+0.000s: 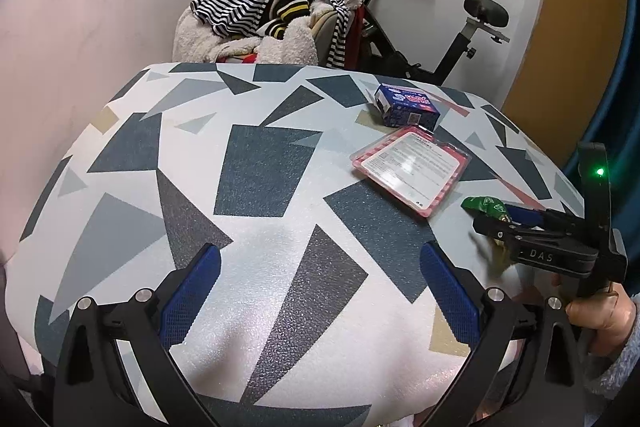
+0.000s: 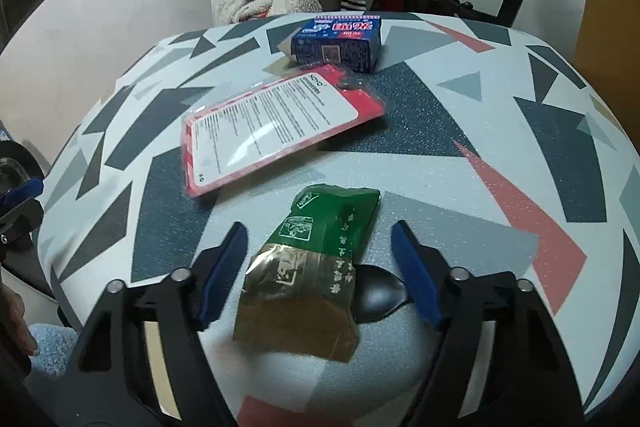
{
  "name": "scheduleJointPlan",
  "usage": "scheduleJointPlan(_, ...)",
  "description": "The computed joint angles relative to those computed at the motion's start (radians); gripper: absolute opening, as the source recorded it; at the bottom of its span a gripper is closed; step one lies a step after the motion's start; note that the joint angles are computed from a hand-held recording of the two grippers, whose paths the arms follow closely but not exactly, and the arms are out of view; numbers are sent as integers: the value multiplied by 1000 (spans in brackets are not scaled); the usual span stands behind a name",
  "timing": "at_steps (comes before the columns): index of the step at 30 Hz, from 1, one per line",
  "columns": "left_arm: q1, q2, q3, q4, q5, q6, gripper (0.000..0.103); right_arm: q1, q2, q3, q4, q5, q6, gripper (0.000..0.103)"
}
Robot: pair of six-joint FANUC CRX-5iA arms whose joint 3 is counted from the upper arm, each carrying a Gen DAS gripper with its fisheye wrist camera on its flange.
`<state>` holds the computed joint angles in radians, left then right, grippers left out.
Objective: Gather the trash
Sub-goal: 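Grasp the green-and-gold packet with the right gripper while the left grasps the pink XOYO card package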
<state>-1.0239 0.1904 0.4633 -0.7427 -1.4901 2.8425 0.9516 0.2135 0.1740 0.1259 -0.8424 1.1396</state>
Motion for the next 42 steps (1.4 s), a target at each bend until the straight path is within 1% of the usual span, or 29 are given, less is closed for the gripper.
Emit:
scheduleJointPlan(3, 10, -2, -8, 18, 17, 10, 97, -1, -4, -8, -2, 9, 12, 52)
scheduleJointPlan(4, 14, -4, -11, 26, 27, 10, 97, -2, -9, -12, -7, 14, 16, 45)
scheduleJointPlan(7, 26, -10, -23, 51, 69, -7, 97, -4, -42, -59, -8, 78, 3, 43)
scheduleJointPlan(9, 27, -1, -12, 49, 77, -36, 97, -9, -58, -74, -22, 107, 1, 43)
scheduleJointPlan(12, 41, 18, 12, 61, 101, -115, 97, -23, -82, -94, -34, 144, -21, 42)
scheduleJointPlan(16, 92, 60, 62, 127, 148, -297, 97, -42, -99, -98, -49, 160, -48, 42)
scheduleJointPlan(19, 136, 114, 115, 190, 171, -486, 97, -61, -112, -103, -51, 171, -75, 42)
scheduleJointPlan(21, 177, 156, 158, 243, 169, -603, 97, -74, -123, -112, -51, 183, -88, 42)
scheduleJointPlan(22, 192, 167, 167, 260, 172, -619, 97, -81, -128, -117, -55, 188, -88, 42)
scheduleJointPlan(24, 237, 173, 160, 307, 199, -615, 97, -89, -134, -121, -60, 190, -87, 42)
scheduleJointPlan(26, 291, 171, 140, 354, 236, -566, 97, -101, -138, -123, -74, 191, -78, 42)
scheduleJointPlan(27, 307, 173, 138, 362, 241, -538, 97, -105, -138, -122, -78, 190, -75, 42)
scheduleJointPlan(28, 324, 171, 131, 363, 250, -501, 96, -108, -139, -123, -82, 191, -72, 42)
scheduleJointPlan(29, 343, 160, 108, 370, 280, -475, 87, -115, -142, -125, -93, 191, -63, 42)
scheduleJointPlan(30, 361, 154, 94, 384, 298, -459, 81, -119, -144, -126, -100, 190, -58, 42)
scheduleJointPlan(31, 390, 157, 83, 420, 314, -458, 70, -122, -145, -127, -105, 189, -54, 42)
scheduleJointPlan(32, 403, 165, 90, 438, 311, -472, 63, -128, -147, -126, -115, 186, -47, 42)
scheduleJointPlan(33, 412, 177, 106, 449, 304, -496, 60, -129, -148, -128, -117, 186, -45, 42)
scheduleJointPlan(34, 421, 201, 135, 466, 295, -553, 55, -130, -148, -130, -117, 187, -45, 42)
scheduleJointPlan(36, 431, 249, 197, 499, 262, -637, 55, -132, -151, -134, -121, 189, -45, 42)
scheduleJointPlan(39, 435, 325, 300, 518, 202, -714, 52, -135, -150, -135, -125, 188, -46, 42)
scheduleJointPlan(41, 439, 356, 339, 527, 178, -722, 46, -136, -149, -134, -128, 187, -45, 42)
scheduleJointPlan(42, 444, 363, 343, 538, 177, -721, 46, -137, -146, -131, -133, 181, -41, 42)
